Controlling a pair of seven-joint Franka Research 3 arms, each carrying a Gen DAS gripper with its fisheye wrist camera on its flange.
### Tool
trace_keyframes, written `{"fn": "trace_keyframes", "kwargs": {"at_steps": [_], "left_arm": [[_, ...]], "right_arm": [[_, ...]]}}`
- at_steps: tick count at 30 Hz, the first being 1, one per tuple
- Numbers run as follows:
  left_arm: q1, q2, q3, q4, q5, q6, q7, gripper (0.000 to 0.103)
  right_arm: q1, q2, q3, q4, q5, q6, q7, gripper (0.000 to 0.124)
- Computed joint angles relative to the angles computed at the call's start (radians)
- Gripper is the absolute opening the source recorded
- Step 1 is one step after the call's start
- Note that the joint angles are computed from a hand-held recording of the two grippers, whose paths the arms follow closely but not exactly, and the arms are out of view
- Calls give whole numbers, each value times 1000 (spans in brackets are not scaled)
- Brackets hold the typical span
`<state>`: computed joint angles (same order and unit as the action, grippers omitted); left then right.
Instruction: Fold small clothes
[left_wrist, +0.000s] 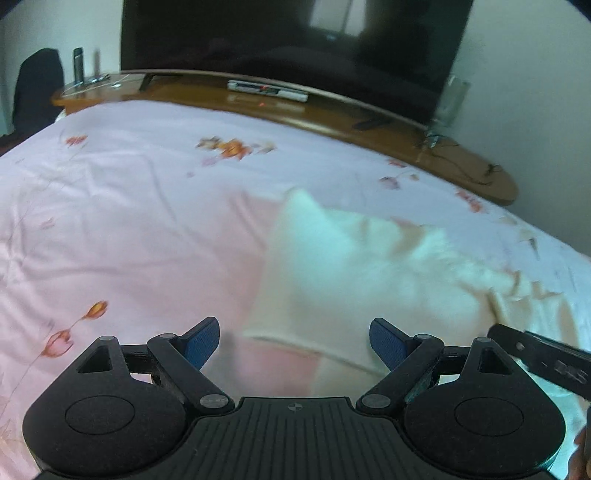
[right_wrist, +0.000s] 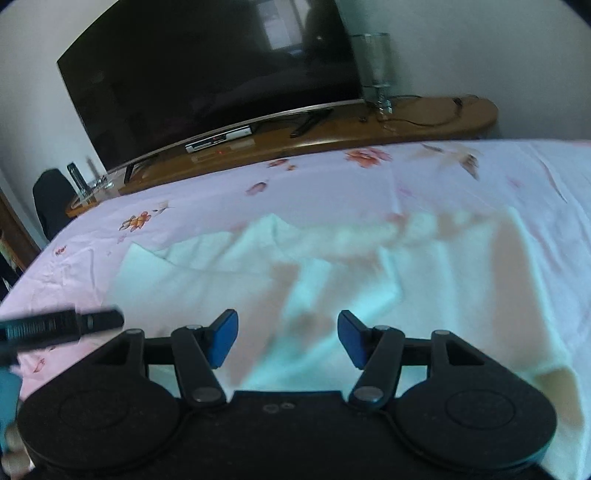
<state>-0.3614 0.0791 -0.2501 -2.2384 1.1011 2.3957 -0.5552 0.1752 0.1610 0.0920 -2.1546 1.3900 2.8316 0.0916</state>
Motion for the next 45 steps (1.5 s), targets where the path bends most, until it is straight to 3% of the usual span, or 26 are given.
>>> {"fn": "trace_keyframes", "kwargs": {"at_steps": [2, 3, 4, 9, 14, 16, 18, 19, 21, 35, 38, 41, 43, 45], "left_arm": [[-2, -5, -2, -11, -1, -7, -2, 88], [-1, 4, -1, -3, 3, -12, 5, 88], [-3, 3, -1, -7, 9, -16, 11, 88], [-9, 34, 1, 5, 24, -2, 41, 88], [-37, 52, -1, 21, 59, -44, 49, 88], [-41, 49, 2, 19, 80, -48, 31, 87], [-39, 53, 5, 23, 89, -43, 39, 87], [-39, 54, 5, 27, 90, -48, 51, 87], [-45, 49, 2, 24, 99, -60, 68, 87], [-51, 47, -4, 19, 81, -66, 91, 88], [-55, 44, -5, 17, 89, -76, 91, 88], [-60, 38, -8, 13, 105, -95, 78, 87], [-58, 39, -8, 14, 108, -96, 79, 87], [-56, 43, -8, 16, 116, -93, 84, 87]], "right_arm": [[35, 33, 2, 9, -114, 82, 93, 37], [33, 38, 3, 9, -146, 91, 128, 17], [19, 36, 7, 10, -142, 84, 137, 4], [-58, -39, -15, -15, 57, 31, -2, 4], [-84, -10, -68, -20, -58, 43, 152, 4], [-98, -1, -63, -19, -32, 68, 139, 4], [-115, 5, -65, -8, -29, 33, 163, 6], [-117, 11, -71, -2, -77, 12, 229, 16], [-144, 17, -76, 15, -96, -84, 289, 26], [-154, 58, -53, 61, -58, -112, 342, 28], [-154, 52, -38, 67, -6, -99, 243, 5], [-147, 0, -34, 46, 136, -62, 15, 5], [-136, -11, -52, 43, 134, -43, -30, 5], [-124, 17, -68, 57, 88, 22, 3, 5]]}}
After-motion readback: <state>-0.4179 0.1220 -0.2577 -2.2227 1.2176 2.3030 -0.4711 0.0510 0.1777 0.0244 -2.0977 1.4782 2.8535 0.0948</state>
